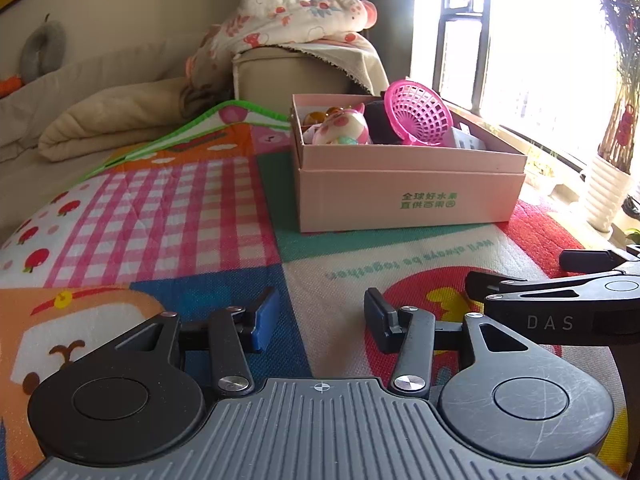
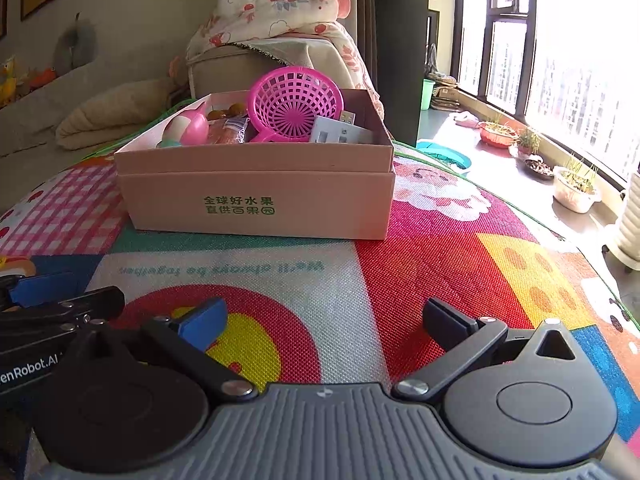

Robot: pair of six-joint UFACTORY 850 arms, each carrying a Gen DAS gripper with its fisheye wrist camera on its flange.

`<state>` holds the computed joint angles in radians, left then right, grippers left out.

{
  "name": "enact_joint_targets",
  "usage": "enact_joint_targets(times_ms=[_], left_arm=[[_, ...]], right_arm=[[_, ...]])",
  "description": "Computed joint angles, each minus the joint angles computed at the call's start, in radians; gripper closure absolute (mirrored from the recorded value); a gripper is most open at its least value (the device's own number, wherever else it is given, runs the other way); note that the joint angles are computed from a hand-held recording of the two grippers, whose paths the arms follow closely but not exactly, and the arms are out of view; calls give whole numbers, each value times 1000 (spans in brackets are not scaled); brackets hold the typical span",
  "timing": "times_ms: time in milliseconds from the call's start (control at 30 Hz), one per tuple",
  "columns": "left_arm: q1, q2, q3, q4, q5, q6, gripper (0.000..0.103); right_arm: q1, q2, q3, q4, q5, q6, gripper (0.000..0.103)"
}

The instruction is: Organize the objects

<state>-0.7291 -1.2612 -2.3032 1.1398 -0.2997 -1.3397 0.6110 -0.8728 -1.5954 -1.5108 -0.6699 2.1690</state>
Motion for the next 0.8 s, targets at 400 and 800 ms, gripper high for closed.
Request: enact_joint_targets(times_ms=[400,800], left_arm=[[0,0,0,1,-4,4,51],[0,0,0,-2,-1,5,51]], right_arm=[[0,-1,-3,2,0,-2,0],[0,2,0,3,0,-2,0]])
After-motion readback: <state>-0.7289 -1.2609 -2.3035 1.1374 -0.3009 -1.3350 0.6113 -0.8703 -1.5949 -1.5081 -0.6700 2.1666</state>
